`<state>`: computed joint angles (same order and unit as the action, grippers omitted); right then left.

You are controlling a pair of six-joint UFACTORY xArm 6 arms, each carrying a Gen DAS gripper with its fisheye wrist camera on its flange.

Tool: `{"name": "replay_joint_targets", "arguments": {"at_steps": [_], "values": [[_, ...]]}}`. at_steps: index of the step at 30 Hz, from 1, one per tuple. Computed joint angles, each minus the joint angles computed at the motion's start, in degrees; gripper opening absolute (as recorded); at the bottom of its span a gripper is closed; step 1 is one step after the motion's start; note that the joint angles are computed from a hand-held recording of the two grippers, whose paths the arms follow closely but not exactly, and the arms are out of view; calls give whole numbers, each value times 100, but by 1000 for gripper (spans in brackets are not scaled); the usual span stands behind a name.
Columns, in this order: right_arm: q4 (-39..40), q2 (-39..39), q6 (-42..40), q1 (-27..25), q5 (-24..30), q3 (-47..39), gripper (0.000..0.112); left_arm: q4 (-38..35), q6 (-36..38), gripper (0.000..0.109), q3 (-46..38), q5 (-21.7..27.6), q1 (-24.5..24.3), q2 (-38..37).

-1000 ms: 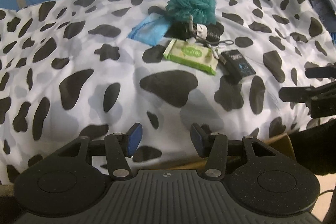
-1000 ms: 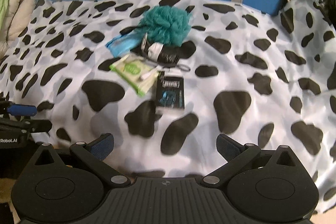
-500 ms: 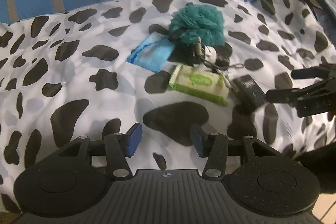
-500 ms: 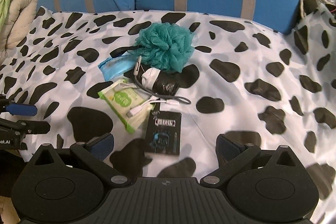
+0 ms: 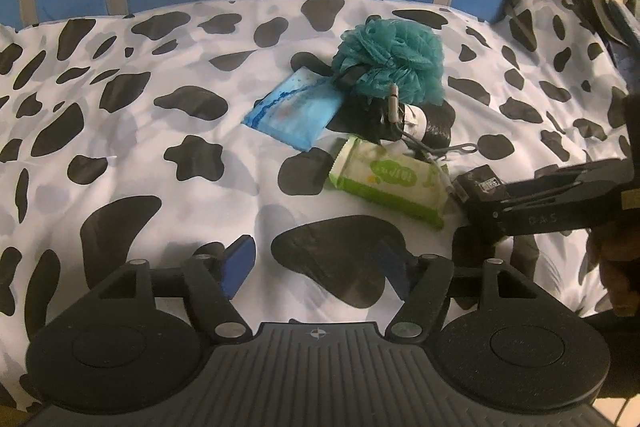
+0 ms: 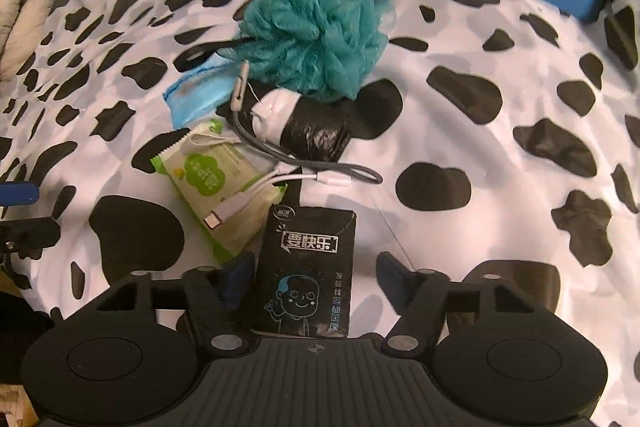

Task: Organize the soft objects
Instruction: 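Grasp the black tissue pack with the right gripper while the left gripper grasps the white earphone cable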

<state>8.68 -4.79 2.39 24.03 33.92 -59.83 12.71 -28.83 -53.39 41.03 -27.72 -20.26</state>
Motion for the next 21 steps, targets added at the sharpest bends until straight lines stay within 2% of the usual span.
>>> {"name": "replay_joint_targets", "arguments": {"at_steps": [1,7,11,17,21], "values": [[68,8,-28,-11,32,-1,52,-35,2,67,2,-39,8,15],[-218,-123,282,-19,108,30,51,-202,91,67,76,-409,19,41],[-146,-295,231,-45,169,18,51,-274,289,67,134,-710,-14,48],[-244,-717,236,-98,394,94,51,-180,436,67,118,-944,-107,149],[-239,-1091,306,-210,592,262,51,-362,712,67,150,-1203,-156,208]]}}
